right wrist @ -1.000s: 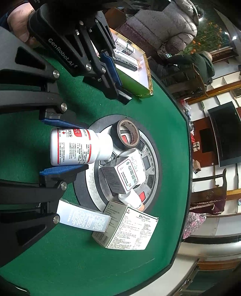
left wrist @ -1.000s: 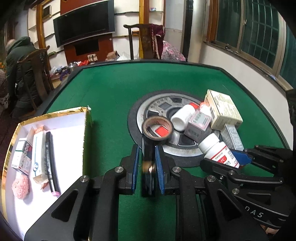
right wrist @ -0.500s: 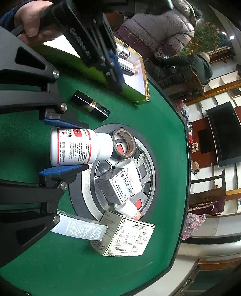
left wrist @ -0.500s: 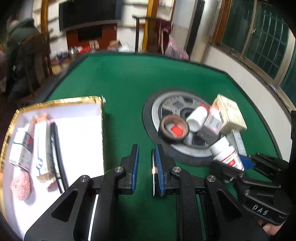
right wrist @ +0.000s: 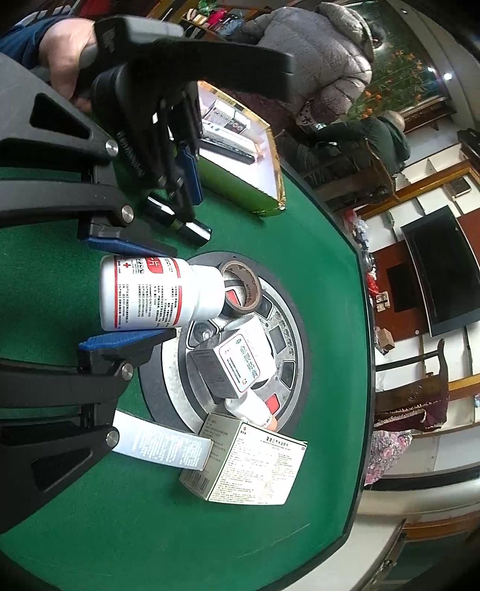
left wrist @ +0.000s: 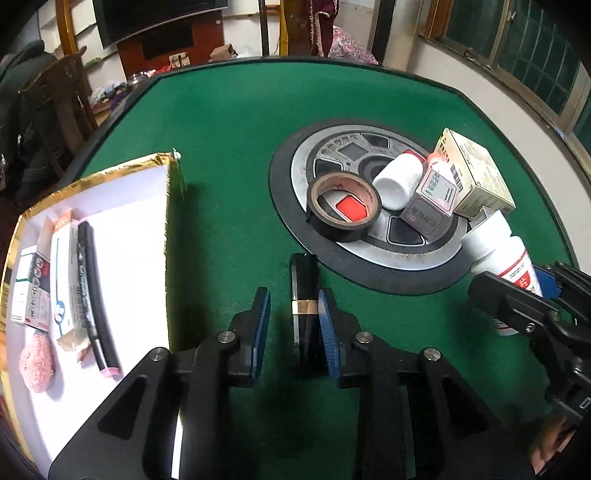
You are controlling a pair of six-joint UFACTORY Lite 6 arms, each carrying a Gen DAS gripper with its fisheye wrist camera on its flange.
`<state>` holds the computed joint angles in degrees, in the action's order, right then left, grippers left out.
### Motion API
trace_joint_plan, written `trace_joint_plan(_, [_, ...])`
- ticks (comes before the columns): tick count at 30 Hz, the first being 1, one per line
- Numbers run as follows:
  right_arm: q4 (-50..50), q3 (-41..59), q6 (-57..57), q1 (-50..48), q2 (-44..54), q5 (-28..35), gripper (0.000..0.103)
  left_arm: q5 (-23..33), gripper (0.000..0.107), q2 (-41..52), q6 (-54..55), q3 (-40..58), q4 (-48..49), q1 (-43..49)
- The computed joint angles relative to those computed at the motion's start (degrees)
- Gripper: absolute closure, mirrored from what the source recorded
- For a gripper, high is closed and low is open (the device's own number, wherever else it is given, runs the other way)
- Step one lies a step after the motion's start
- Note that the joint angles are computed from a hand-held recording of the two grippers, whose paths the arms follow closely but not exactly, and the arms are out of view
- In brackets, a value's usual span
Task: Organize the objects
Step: 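Lift and carry the lipstick and pill bottle over the gold-rimmed tray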
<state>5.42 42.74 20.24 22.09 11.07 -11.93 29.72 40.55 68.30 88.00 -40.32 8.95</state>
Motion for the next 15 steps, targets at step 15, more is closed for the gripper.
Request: trace_joint_plan(15, [-2.25, -0.25, 2.93, -0.01, 0.35, -0.26, 0.068, -3.68, 0.09, -1.64, 5.98, -4.92, -0.33, -2.38])
